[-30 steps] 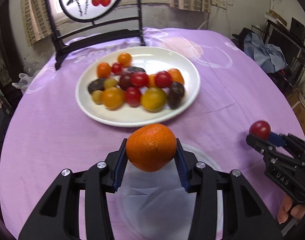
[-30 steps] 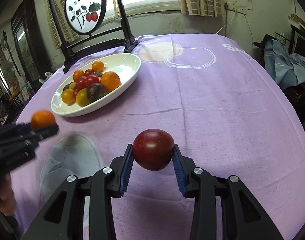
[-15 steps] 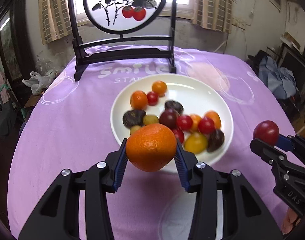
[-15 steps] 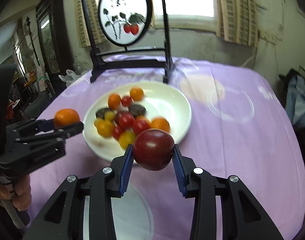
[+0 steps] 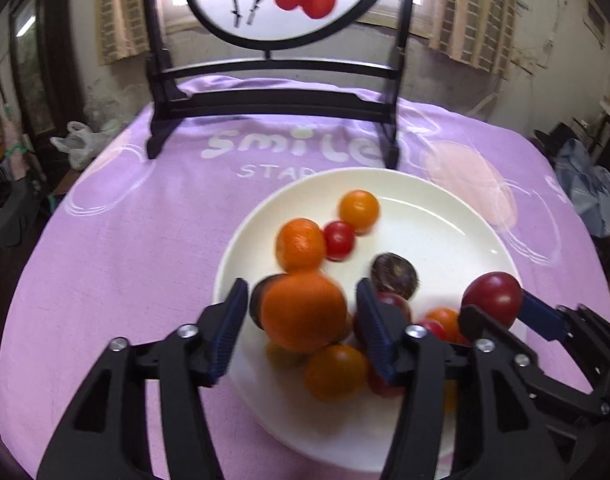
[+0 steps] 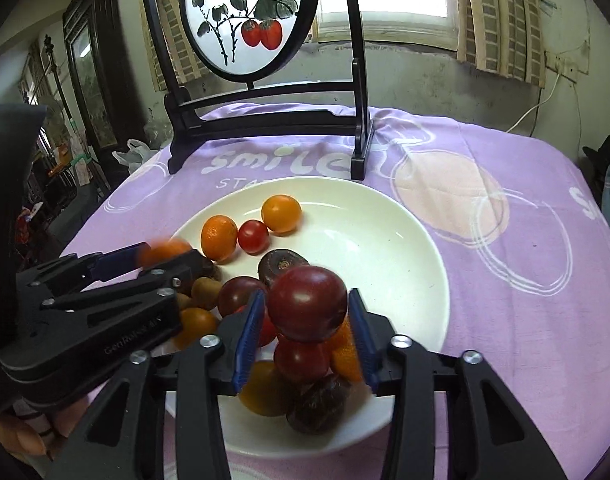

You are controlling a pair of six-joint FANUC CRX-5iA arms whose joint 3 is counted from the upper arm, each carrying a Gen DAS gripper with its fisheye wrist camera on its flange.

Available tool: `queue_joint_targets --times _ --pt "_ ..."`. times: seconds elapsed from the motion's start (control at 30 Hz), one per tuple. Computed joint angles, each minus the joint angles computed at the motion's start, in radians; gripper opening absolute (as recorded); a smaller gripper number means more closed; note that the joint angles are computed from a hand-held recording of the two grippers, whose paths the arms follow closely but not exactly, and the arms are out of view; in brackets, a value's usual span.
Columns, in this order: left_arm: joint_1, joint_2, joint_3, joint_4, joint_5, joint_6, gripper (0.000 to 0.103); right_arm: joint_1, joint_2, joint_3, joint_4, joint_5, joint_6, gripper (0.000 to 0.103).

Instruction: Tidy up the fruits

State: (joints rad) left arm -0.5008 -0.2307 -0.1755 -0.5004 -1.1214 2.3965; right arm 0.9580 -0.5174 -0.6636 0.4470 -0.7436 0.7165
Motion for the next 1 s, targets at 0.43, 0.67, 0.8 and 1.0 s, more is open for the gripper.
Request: queue_joint_targets --times 0.43,0.67,0.8,1.0 --pt "-0.095 -0.06 -0.018 -0.053 -0.025 0.036 0.092 0.083 -0.155 -0.089 0.134 -0.093 -0.113 0.07" --pt "-0.225 -0.118 -0.033 -0.115 -0.098 0.117 0.095 0.245 -0.323 -0.156 0.181 -0.256 -0.221 0.075" --pt "-0.3 -0.136 -0.039 -0.129 -0.143 0.159 0.096 0.4 -0.423 -0.199 0.244 -0.387 -0.334 0.079" --pt "-0.448 -0.139 -0.045 -0.186 -0.235 0.248 0.096 0.736 -0.561 -0.268 0.346 -0.662 -0.551 0.084"
